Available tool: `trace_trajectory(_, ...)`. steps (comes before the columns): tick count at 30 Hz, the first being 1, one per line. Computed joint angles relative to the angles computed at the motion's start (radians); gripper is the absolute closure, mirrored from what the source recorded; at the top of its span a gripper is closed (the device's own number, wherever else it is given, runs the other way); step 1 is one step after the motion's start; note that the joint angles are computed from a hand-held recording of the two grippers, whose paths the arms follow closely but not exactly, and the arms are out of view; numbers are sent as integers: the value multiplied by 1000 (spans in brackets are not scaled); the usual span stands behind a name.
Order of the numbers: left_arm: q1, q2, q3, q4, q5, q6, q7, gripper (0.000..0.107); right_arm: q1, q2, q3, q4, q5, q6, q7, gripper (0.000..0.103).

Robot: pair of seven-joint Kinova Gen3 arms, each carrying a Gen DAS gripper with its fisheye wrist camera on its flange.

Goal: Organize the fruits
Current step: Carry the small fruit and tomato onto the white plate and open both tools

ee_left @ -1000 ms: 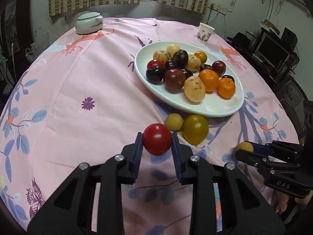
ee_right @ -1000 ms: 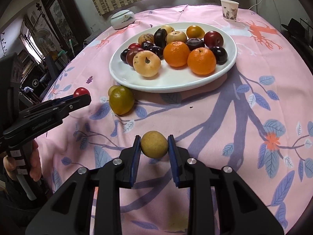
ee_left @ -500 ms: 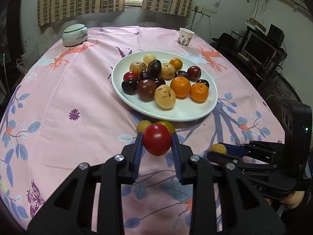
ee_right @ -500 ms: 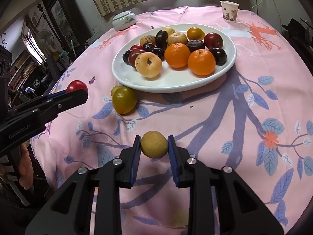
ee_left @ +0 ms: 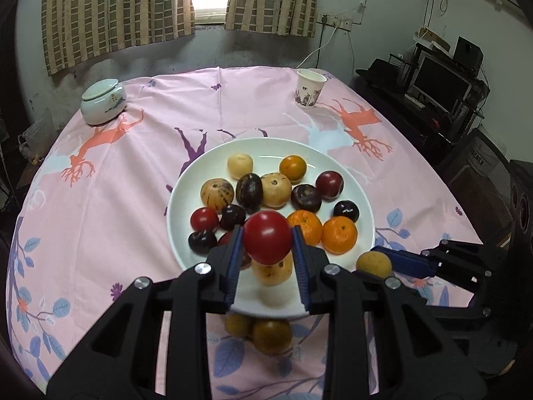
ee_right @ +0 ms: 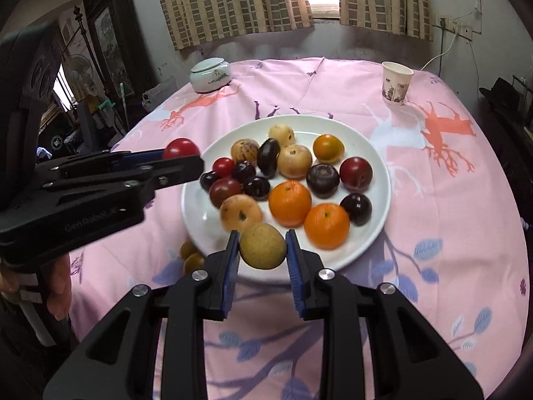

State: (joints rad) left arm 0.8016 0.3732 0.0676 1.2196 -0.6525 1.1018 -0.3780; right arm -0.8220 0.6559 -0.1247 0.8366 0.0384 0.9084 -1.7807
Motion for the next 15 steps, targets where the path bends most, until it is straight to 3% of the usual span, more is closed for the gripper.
trace_trajectory(7,-58,83,-12,-84,89,-13,-98,78,5,96,10,-141,-15,107,7,75)
trace_trajectory(13,-71,122,-40,-133,131,-4,-141,76,8,121,14,-181,-33,130,12,74)
trace_trajectory(15,-57,139,-59,-159,116,17,-137,55,-1,125,26,-185,-24,129,6,71)
